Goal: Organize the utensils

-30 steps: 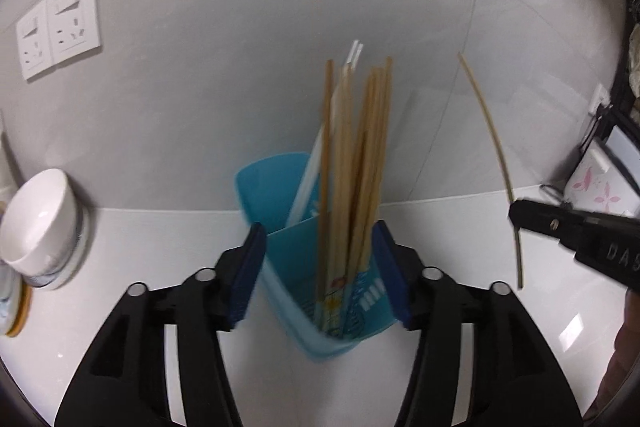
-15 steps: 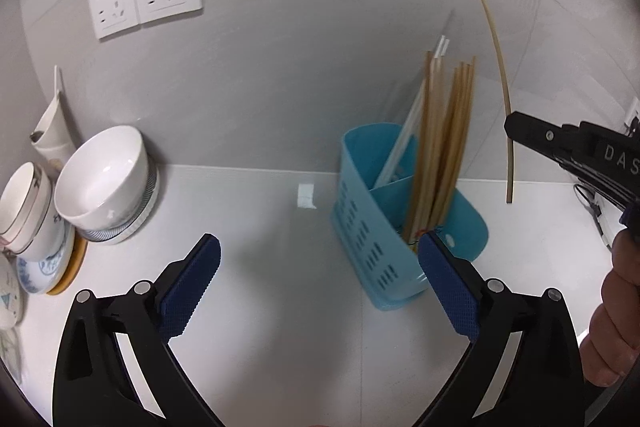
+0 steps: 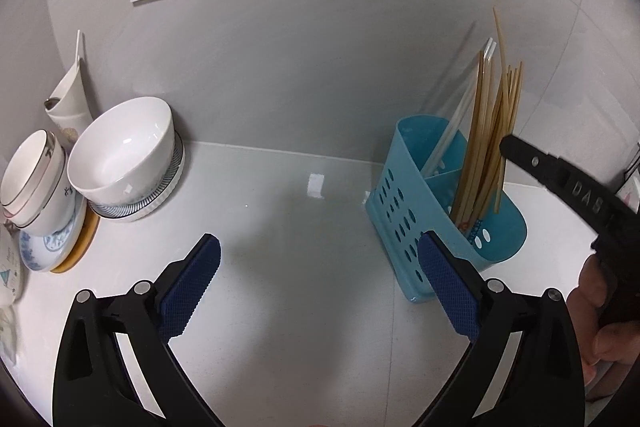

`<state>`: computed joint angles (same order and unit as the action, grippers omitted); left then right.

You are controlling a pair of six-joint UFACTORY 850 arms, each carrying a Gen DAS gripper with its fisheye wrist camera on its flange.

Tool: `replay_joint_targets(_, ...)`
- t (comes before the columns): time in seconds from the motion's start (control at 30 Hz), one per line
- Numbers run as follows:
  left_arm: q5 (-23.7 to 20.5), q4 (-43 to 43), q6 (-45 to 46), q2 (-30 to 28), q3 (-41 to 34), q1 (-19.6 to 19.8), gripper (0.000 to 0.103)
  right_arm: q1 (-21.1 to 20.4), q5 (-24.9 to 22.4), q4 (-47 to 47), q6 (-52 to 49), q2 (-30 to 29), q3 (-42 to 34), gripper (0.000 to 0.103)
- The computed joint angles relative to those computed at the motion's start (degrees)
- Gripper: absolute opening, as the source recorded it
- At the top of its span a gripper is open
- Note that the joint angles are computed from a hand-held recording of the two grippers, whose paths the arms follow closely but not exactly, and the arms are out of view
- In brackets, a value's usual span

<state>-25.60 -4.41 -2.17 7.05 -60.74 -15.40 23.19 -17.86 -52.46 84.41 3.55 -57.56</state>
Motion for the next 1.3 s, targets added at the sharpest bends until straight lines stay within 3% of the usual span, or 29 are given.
replay_joint_targets(0.33,0.76,-1.72,0.97,-0.27,0.06,0.48,0.097,0.78,-1.29,0.41,0.62,-1.26,0.99,0.004)
replay_joint_targets(0.63,0.73,0.8,-1.66,0.82,0.11,-0.33,0.097,1.26,-4.84,10.37,-12.79,-0.12,0.21,0.008)
replay_joint_targets(0.77,0.72,1.62,-2.66,2.33,0.66,-1.04,0.097,1.54,-7.8,10.8,-14.55,2.55,1.13,0.042)
replay_joint_targets(0.97,0.55,4.52,-6.0,5.02,2.24,-3.15,0.097,1.31,-10.52,14.54,-21.42,7.96,3.36,0.082)
replay_joint_targets(1.13,-1.15,5.86,-8.05,7.03,3.31,-5.02,0.097,1.76,-13.68,15.3,-25.11,12.08,5.18,0.093)
replay_joint_targets(1.3,-2.7,4.3,-8.24,8.93,4.83,-6.35,0.097,2.34,-16.22,16.7,-28.44,14.61,6.75,0.095)
